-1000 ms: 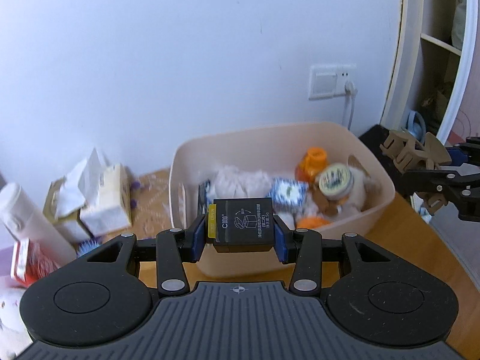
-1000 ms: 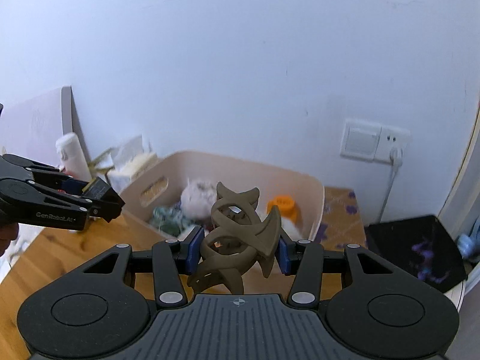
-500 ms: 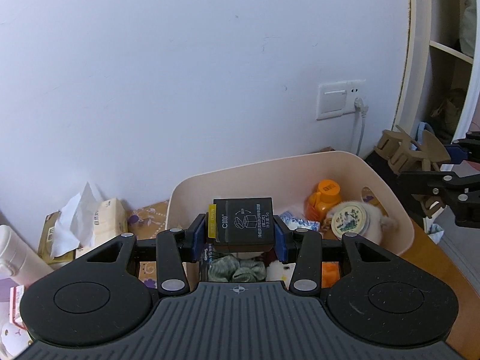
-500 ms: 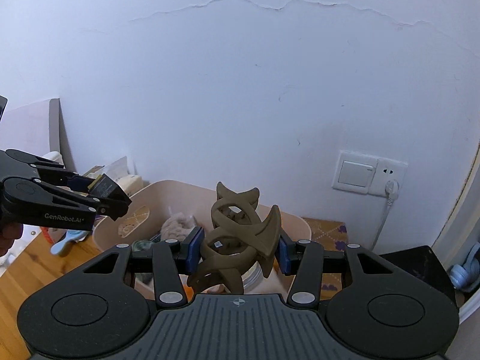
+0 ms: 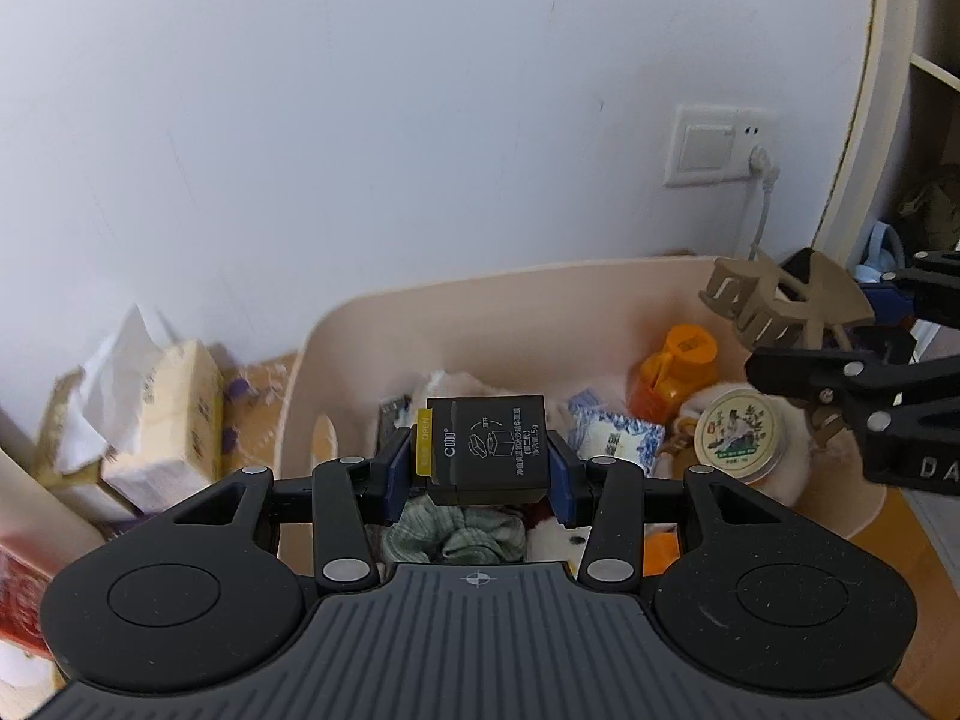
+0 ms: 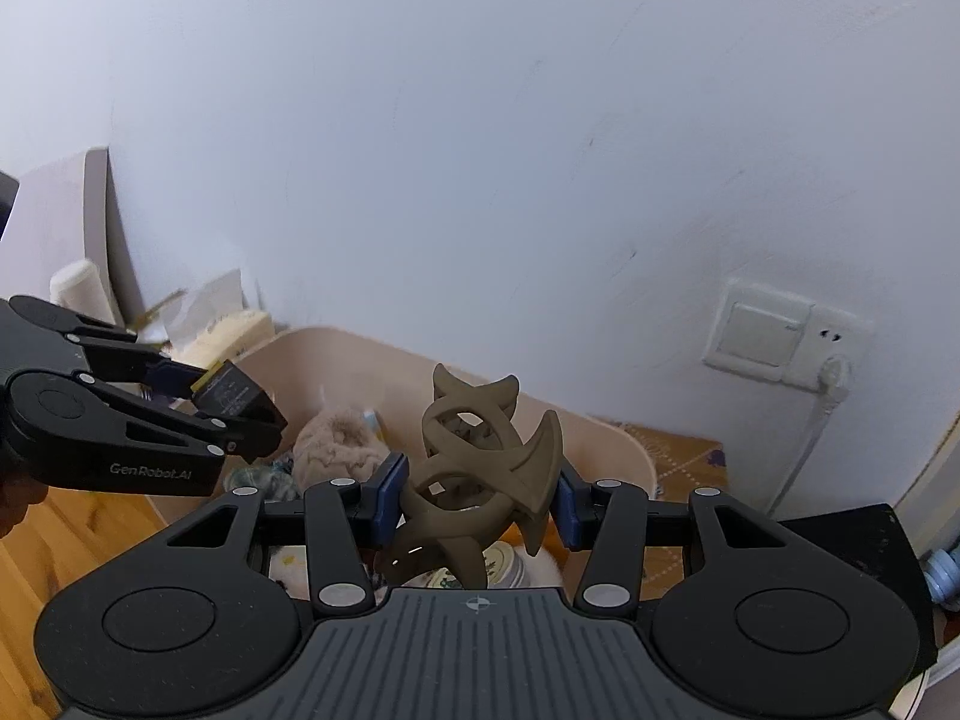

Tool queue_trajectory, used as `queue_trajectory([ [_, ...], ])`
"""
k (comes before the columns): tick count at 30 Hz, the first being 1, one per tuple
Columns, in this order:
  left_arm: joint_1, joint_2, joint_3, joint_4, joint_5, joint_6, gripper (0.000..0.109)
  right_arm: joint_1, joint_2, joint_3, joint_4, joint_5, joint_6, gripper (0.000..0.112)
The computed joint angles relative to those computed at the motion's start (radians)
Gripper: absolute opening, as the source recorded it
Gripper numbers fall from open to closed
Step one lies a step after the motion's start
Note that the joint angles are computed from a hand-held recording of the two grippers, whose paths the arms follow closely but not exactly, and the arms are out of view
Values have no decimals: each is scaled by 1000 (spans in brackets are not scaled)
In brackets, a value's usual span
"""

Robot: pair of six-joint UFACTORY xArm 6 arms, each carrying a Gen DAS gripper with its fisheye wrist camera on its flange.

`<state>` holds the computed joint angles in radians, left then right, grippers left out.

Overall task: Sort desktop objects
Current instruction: 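Carry the black box and grey claw clip into the bin and release both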

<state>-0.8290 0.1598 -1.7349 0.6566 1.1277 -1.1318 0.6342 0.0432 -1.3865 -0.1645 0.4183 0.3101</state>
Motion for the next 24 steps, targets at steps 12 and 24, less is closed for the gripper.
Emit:
queue_trajectory([
  [12,35,68,-44,-114,21,53,45,-1,97,-89,145,121,-160,47],
  [24,31,100,-93,-154,77,54,63,-1,108,-106,159,175,-172,47],
])
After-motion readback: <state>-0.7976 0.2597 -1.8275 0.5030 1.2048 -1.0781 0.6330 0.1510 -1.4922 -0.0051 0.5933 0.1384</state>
